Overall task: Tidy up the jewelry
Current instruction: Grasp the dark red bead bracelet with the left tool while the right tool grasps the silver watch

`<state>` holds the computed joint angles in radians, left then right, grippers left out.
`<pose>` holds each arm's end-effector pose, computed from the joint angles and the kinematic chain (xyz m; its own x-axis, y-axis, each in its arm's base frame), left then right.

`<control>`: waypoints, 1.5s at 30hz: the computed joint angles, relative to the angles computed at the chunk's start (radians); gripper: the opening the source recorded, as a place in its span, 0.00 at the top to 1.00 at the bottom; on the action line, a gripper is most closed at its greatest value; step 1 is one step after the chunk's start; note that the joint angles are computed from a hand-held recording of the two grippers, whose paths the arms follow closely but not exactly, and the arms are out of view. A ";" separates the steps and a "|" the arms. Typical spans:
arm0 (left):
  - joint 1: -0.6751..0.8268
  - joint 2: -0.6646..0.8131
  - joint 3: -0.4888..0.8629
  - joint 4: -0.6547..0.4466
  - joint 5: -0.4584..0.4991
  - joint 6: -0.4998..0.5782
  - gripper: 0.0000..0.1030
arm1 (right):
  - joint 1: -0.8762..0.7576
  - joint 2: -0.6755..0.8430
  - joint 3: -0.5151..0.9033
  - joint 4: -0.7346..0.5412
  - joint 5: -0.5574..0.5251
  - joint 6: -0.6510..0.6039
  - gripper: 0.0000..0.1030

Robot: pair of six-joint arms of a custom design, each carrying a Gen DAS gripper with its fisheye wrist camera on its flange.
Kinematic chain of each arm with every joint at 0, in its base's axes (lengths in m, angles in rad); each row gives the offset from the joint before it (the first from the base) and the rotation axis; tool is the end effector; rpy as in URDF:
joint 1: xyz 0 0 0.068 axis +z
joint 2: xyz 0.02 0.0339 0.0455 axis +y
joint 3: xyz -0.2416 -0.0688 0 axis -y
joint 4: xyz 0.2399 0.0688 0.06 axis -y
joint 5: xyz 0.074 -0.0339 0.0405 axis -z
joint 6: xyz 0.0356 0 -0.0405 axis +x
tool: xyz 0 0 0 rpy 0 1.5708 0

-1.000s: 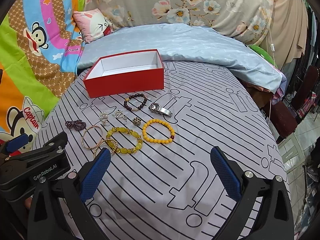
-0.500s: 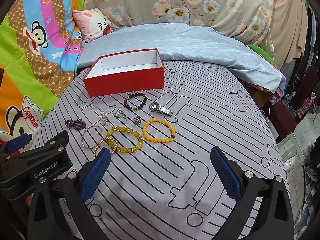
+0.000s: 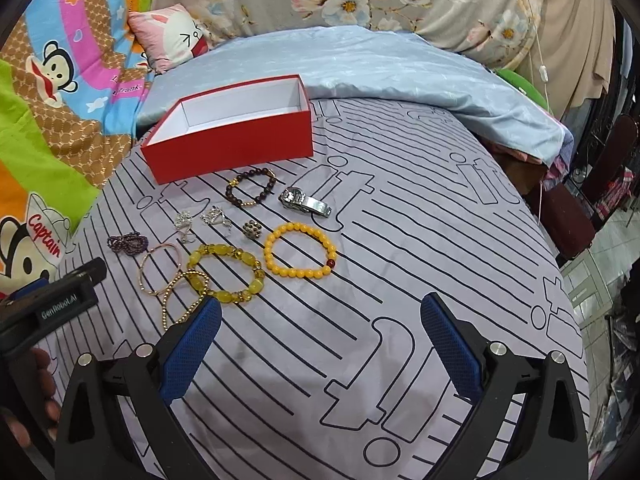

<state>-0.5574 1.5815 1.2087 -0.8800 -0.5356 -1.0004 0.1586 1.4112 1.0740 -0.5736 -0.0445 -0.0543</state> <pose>0.2647 -0.1436 0.2242 -0.7042 -0.4140 -0.5768 -0.5060 0.8626 -0.0014 0.2911 0.0482 0.2427 -0.7689 -0.1779 -0.6141 -0.2268 0.9739 0.0018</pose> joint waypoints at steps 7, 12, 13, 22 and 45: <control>0.098 0.056 -0.009 0.111 0.080 0.086 0.12 | 0.006 0.072 0.037 0.010 -0.004 -0.004 0.05; 0.153 0.135 0.025 0.172 0.133 0.132 0.20 | 0.010 0.117 0.067 0.008 0.004 0.001 0.05; 0.164 0.146 0.028 0.183 0.152 0.136 0.23 | 0.011 0.128 0.073 0.008 0.007 0.002 0.05; 0.189 0.217 0.077 0.206 0.173 0.174 0.47 | 0.024 0.195 0.119 0.006 0.013 0.000 0.05; 0.212 0.137 0.044 0.291 0.247 0.278 0.98 | 0.036 0.628 0.575 -0.054 -0.101 -0.081 0.44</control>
<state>-0.3455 1.7182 1.2524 -0.5887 -0.2885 -0.7220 0.1946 2.0394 1.6493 -0.6279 -0.1454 -0.1355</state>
